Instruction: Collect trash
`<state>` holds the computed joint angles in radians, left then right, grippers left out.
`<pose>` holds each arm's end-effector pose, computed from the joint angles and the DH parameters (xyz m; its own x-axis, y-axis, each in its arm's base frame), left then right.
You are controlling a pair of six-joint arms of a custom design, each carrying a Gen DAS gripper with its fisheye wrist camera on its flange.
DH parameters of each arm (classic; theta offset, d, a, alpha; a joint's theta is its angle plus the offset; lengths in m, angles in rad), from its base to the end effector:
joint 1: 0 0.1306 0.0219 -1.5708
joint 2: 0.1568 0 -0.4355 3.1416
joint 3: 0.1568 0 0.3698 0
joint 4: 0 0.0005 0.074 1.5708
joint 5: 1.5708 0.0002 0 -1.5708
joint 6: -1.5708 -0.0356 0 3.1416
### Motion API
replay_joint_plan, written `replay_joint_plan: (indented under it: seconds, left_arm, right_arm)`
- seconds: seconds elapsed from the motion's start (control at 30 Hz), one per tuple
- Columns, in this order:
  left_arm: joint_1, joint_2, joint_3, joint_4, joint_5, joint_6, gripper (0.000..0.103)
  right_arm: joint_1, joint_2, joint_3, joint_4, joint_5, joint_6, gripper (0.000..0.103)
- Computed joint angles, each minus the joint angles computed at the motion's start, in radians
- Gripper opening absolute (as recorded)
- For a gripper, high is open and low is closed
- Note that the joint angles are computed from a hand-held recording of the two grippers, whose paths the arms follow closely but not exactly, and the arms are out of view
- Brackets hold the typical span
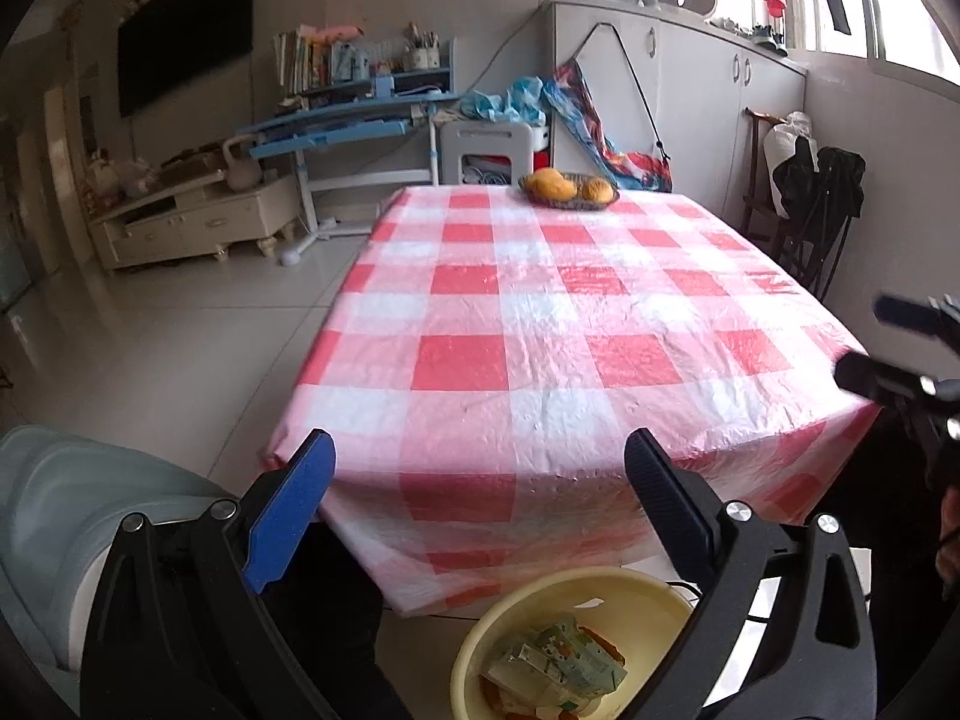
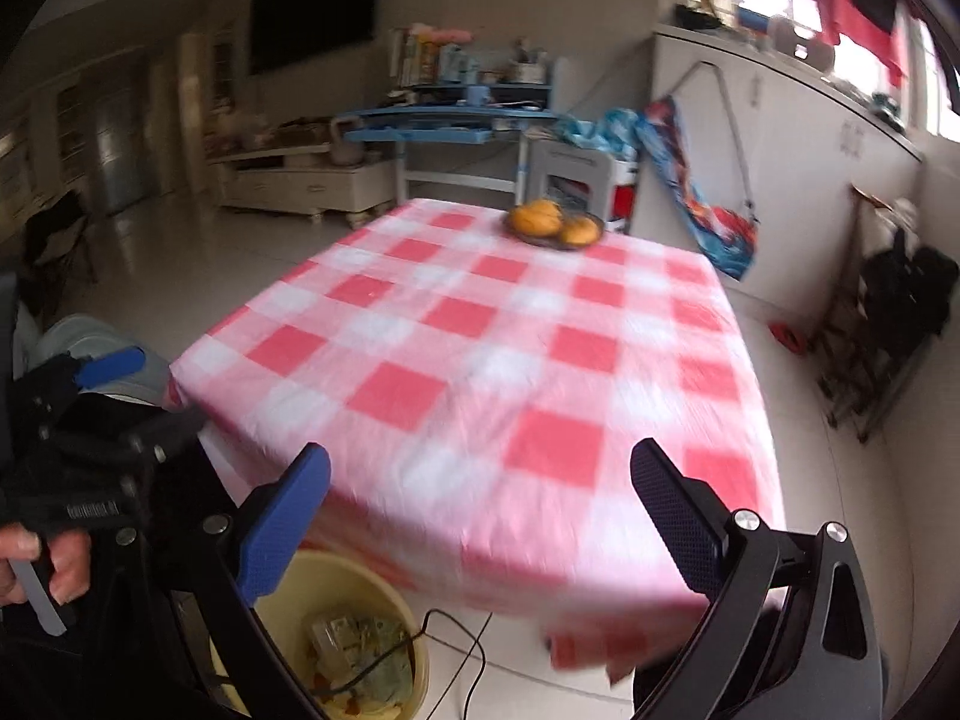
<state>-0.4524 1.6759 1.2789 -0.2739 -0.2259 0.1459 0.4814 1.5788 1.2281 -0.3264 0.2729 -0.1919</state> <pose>0.5076 -0.2384 0.3405 -0.5922 0.1303 -0.7952 0.1841 0.9826 0.0239 0.4699 0.2341 0.3652 -0.5947 -0.1034 -0.7973 -0.1490 0.9887 -0.0171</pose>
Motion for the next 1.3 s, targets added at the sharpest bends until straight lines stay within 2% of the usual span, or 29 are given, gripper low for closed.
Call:
replay_joint_plan:
  seconds: [0.07,0.2,0.4,0.57,0.67,0.9,1.13,1.3]
  left_arm:
    - [-0.003,-0.022,-0.016,0.009,-0.013,-0.004,0.094]
    - [-0.008,-0.073,-0.051,0.027,-0.041,-0.017,0.094]
    - [-0.012,-0.142,-0.094,0.057,-0.081,-0.044,0.095]
    - [-0.009,-0.183,-0.142,0.081,-0.106,-0.054,0.096]
    - [-0.007,-0.191,-0.15,0.071,-0.098,-0.034,0.096]
    - [-0.024,-0.21,-0.182,0.154,-0.113,-0.059,0.096]
    - [0.012,-0.193,-0.177,0.133,-0.074,0.03,0.096]
    - [0.018,-0.195,-0.184,0.146,-0.062,0.037,0.096]
  right_arm:
    - [0.017,-0.034,-0.04,0.043,0.039,-0.024,0.096]
    - [0.061,-0.08,-0.092,0.127,0.155,0.018,0.096]
    - [0.09,-0.15,-0.156,0.193,0.261,0.012,0.096]
    - [0.104,-0.192,-0.214,0.235,0.327,-0.036,0.096]
    - [0.102,-0.185,-0.211,0.232,0.347,-0.038,0.096]
    - [0.11,-0.171,-0.202,0.216,0.371,-0.035,0.096]
    - [0.12,-0.163,-0.192,0.196,0.391,-0.021,0.096]
    - [0.125,-0.16,-0.188,0.19,0.4,-0.013,0.096]
